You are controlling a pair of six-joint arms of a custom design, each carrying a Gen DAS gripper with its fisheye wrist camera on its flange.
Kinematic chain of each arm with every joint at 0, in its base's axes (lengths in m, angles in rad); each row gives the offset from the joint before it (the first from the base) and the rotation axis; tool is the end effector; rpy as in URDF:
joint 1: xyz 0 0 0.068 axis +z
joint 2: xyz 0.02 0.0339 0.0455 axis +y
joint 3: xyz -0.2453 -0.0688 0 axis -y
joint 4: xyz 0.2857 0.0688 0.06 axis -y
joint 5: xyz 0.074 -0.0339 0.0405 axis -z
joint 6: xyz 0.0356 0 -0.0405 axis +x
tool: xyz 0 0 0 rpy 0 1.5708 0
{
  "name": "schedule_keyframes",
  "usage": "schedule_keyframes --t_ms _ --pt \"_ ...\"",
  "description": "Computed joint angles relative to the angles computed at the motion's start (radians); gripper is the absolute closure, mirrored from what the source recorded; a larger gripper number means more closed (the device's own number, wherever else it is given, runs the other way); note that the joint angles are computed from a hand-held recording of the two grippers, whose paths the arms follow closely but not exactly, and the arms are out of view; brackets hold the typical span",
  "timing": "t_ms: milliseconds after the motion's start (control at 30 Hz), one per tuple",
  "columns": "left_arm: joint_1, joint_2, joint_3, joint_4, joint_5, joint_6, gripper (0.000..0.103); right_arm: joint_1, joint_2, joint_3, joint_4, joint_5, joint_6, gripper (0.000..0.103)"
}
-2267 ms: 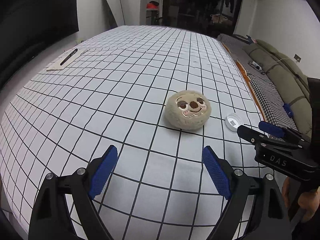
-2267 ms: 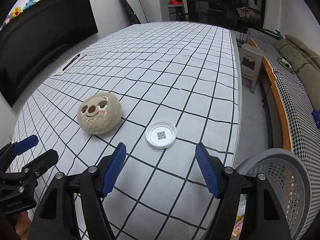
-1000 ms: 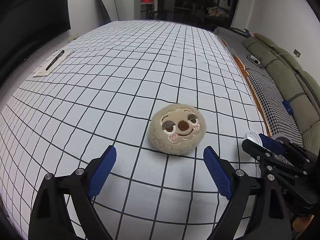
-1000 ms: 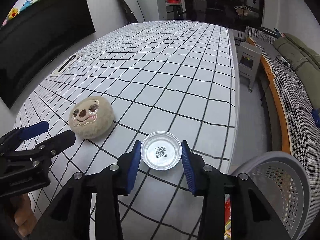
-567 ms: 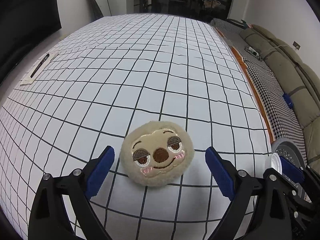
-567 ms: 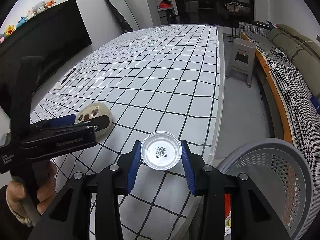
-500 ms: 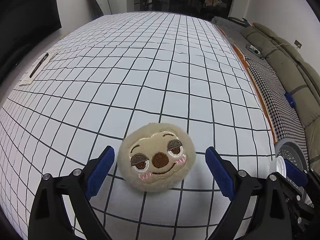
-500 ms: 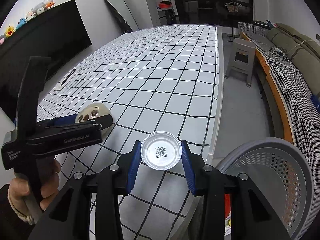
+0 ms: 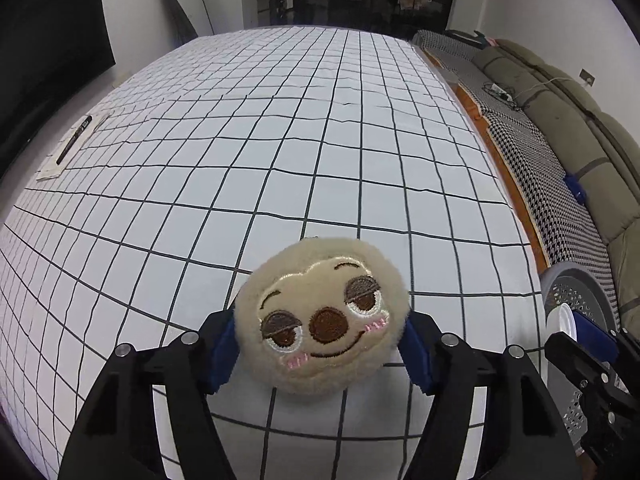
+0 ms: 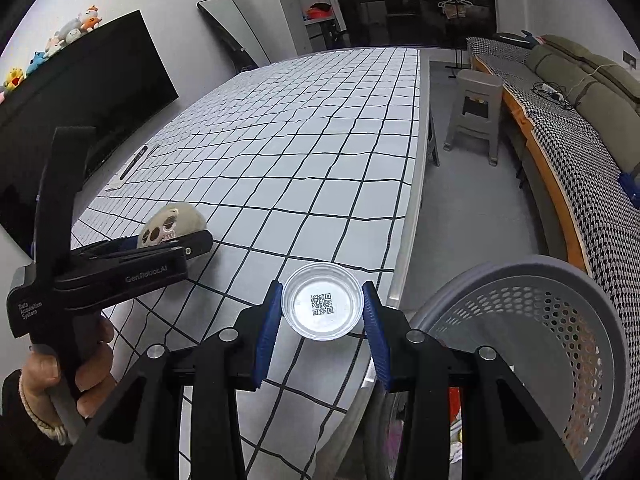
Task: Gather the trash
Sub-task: 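Carry the lid and plush ball with both grippers over the basket and open them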
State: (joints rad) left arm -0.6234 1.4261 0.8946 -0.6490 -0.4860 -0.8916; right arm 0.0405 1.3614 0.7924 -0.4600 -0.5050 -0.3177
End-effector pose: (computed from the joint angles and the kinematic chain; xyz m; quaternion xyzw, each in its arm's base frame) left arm 0.2545 -0.1625 0.1656 -0.1735 0.9374 0.0422 0.2989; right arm 0.2953 0.0292 0.1600 -0.2320 0.9061 0.2026 0.2899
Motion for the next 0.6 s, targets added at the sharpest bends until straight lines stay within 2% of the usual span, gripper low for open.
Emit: schedule_keyframes --t_ms 167,300,600 --pt "-0.144 -0.001 0.060 -0.069 -0.090 -0.068 0.037 -0.096 -0.056 -0.021 -0.047 -0.029 -0.053 0.064" --pt "-0.247 0.040 0.135 -0.077 -0.119 -0.106 0.038 -0.214 -0.094 -0.033 -0.094 -0.048 -0.130 0.064" --pt "-0.401 0.290 0.395 -0.055 -0.144 -0.072 0.037 -0.487 -0.030 -0.006 -0.150 -0.075 -0.308 0.064"
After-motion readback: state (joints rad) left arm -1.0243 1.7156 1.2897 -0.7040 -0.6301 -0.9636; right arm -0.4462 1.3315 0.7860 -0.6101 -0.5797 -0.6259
